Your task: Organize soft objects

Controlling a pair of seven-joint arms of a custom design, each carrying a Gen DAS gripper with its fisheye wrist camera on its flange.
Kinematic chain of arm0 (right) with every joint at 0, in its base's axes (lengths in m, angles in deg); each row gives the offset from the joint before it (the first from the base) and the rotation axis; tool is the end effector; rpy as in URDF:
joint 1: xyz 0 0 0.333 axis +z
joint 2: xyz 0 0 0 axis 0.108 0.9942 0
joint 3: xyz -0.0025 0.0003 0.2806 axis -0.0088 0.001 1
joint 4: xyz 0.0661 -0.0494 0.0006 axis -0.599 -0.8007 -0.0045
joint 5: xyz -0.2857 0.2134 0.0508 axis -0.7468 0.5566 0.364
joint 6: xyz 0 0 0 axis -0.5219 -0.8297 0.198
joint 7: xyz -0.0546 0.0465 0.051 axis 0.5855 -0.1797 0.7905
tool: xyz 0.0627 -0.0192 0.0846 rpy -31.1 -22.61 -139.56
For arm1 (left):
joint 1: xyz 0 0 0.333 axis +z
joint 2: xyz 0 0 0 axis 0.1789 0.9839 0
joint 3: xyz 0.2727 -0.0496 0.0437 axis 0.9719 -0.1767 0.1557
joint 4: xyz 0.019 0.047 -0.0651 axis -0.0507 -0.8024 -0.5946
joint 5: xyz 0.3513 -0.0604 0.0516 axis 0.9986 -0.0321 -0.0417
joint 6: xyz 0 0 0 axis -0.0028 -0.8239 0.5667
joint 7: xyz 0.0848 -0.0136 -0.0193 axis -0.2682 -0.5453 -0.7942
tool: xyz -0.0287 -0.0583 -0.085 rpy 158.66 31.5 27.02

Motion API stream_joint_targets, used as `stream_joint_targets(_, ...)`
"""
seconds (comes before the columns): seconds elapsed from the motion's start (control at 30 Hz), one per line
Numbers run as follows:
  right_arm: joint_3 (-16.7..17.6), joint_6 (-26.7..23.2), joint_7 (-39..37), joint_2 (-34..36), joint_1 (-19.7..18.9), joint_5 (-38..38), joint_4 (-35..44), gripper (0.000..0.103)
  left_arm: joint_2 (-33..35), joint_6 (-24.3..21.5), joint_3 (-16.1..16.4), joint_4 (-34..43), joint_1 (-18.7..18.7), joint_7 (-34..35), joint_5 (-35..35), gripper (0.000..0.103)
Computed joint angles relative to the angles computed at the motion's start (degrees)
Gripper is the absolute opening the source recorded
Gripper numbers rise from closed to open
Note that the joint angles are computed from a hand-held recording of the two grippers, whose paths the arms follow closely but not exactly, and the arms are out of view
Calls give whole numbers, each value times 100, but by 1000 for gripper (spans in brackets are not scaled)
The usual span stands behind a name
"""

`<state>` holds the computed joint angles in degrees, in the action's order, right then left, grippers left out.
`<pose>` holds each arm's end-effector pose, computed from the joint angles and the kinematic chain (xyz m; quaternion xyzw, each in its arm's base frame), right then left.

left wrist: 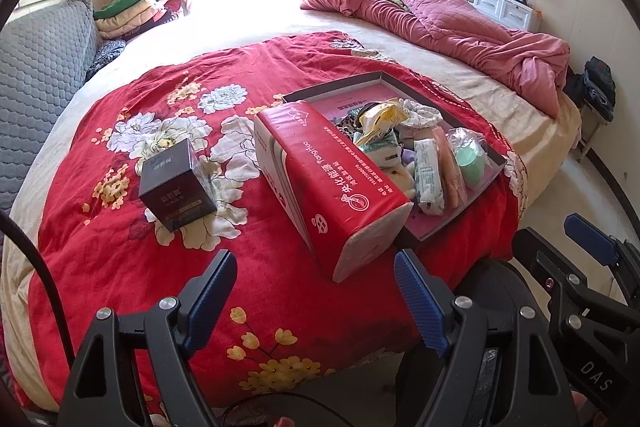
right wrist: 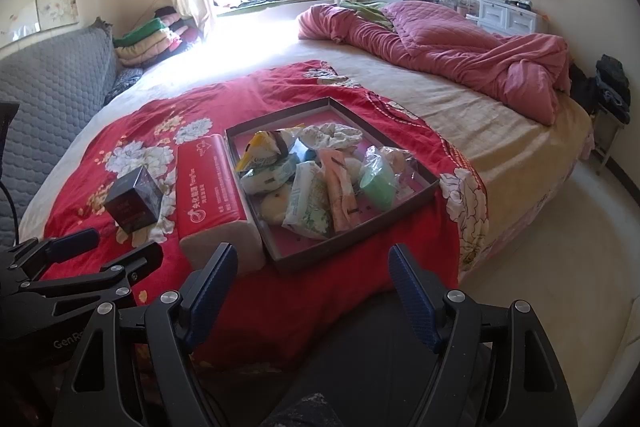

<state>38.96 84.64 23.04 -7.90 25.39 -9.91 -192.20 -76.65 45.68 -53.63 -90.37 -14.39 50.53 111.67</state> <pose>0.4698 0.2465 0.5304 -0.7709 0.5120 -0.1832 0.3318 0.4535 -0.3573 0.4995 -0.7654 0.5557 -0.1908 0.2626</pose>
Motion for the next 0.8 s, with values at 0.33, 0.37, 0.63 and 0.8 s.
stream_joint_targets(0.33, -1, -10, 0, -9, -1, 4, 1, 79, 33, -50, 7, 46, -15, 30, -16, 80)
stream_joint_targets(0.37, -1, -13, 6, -10, -2, 5, 4, 79, 35, -62, 6, 49, -18, 18, -9, 80)
stream_joint_targets(0.63, -2, -68, 56, 16, -7, -14, 46, 79, 26, -65, 15, 18, -2, 27, -80, 80)
stream_joint_targets(0.8, -16, -95, 75, 31, -8, -4, 62, 79, 61, -167, 9, 65, -21, 11, -41, 80)
